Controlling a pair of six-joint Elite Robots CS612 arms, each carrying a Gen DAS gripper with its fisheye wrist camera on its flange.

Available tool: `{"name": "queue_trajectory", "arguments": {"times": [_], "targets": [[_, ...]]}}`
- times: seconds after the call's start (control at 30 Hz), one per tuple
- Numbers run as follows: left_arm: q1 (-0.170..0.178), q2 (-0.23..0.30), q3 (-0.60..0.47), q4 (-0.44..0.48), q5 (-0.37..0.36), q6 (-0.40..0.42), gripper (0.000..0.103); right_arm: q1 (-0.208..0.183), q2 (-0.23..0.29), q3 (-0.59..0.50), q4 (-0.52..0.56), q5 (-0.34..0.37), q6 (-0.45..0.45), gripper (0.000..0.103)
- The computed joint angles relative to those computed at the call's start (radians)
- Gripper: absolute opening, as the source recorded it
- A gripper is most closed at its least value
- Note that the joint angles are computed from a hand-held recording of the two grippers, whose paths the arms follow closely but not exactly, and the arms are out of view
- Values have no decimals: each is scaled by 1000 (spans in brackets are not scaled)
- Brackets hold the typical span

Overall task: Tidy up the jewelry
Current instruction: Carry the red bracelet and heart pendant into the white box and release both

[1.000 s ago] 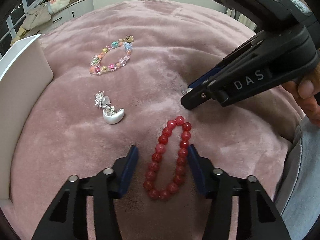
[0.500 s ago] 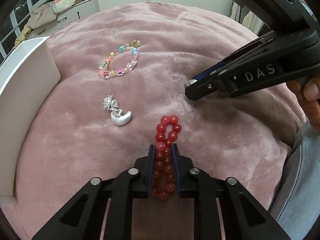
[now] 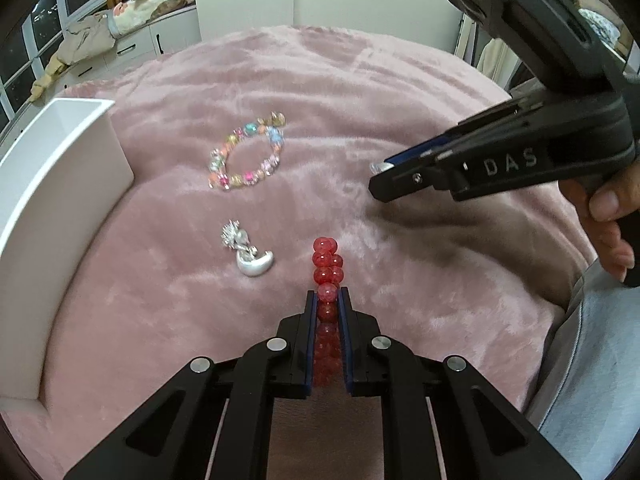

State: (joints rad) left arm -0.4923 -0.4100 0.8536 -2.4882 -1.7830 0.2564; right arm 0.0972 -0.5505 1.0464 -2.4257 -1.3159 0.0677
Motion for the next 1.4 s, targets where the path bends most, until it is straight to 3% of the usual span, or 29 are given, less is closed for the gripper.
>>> {"name": "queue_trajectory", "arguments": {"times": [0.37,0.73,1.07,1.4], "targets": [[13,-2,-22,-45,7,-37,15,5,-25,44,-96,-22,43,21],[37,-5,-46,-113,6,-90,15,38,-22,21,-141,-74,79,21],[67,-6,-64,-144,32,-130,15,72,32,-110,-86,-131,59,21],[107,-9,-92,-193,75,-175,15,108,149,-373,-16,-133,30,21]]}}
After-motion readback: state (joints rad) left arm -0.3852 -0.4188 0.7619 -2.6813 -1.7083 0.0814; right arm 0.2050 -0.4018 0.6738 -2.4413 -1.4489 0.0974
